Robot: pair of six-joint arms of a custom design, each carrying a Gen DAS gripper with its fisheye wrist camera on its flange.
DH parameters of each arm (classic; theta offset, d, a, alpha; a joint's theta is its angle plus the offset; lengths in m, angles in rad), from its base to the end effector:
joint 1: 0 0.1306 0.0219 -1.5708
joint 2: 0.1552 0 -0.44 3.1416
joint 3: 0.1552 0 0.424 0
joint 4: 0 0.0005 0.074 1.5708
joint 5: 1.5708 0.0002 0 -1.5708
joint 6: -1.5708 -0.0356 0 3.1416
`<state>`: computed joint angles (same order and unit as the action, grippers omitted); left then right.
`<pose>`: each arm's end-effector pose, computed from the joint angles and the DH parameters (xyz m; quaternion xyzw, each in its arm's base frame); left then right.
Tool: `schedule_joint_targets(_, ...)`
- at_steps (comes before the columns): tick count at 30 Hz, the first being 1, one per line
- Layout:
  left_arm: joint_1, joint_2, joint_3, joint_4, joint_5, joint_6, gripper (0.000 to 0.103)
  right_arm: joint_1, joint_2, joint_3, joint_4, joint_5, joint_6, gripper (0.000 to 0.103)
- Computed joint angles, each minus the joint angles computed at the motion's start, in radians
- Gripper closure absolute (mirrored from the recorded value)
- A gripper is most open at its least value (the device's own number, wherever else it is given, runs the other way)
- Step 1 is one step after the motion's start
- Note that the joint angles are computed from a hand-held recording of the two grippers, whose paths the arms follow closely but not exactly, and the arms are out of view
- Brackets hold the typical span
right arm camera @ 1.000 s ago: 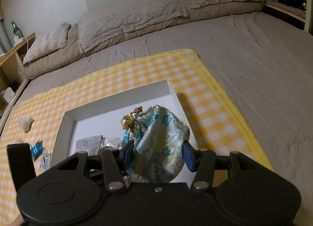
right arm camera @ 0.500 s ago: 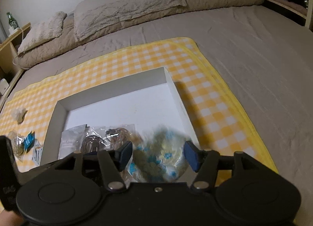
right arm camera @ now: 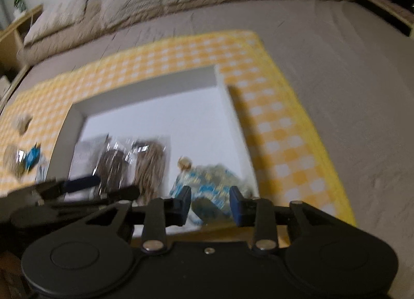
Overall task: Organize soft objects
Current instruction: 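Open the left tool over the box while the right tool lowers and releases the floral pouch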
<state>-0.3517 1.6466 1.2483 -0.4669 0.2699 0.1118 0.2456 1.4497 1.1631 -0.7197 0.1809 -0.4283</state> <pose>0.5444 -0.2104 0.3119 0.1574 0.9176 -0.2015 0.3042 0.4884 0.1153 0.3583 0.1123 0.9502 0.0098 0.2905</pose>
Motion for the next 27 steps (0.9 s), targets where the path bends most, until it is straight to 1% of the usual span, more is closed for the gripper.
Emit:
schedule_joint_targets(4,0.001,-0.002,0.003,-0.015,-0.009,-0.019,0.024,0.012,0.047,0.016,-0.019,0.019,0.04,0.071)
schedule_joint_targets(8,0.002,-0.005,0.008,-0.025,-0.018,-0.044,0.024,0.011,0.077,0.024,-0.016,0.032,0.059,0.071)
schedule_joint_targets(12,0.004,-0.011,0.006,-0.025,-0.023,-0.054,0.023,0.024,0.116,0.033,-0.044,0.08,0.123,0.071)
schedule_joint_targets(14,0.006,-0.015,0.006,-0.025,-0.025,-0.06,0.022,0.03,0.12,0.035,-0.04,0.091,0.15,0.071)
schedule_joint_targets(17,0.009,-0.023,0.001,-0.021,-0.032,-0.065,0.02,0.026,0.095,0.028,-0.02,0.057,0.12,0.071)
schedule_joint_targets(20,0.011,-0.031,-0.002,-0.025,-0.034,-0.068,0.02,0.03,0.058,0.017,0.004,0.05,0.101,0.069)
schedule_joint_targets(22,0.012,-0.041,-0.005,-0.028,-0.04,-0.075,0.02,0.037,0.034,0.009,0.019,0.056,0.09,0.066)
schedule_joint_targets(27,0.019,-0.071,-0.016,-0.033,-0.049,-0.086,0.018,0.044,-0.034,-0.022,0.061,0.081,0.058,0.064)
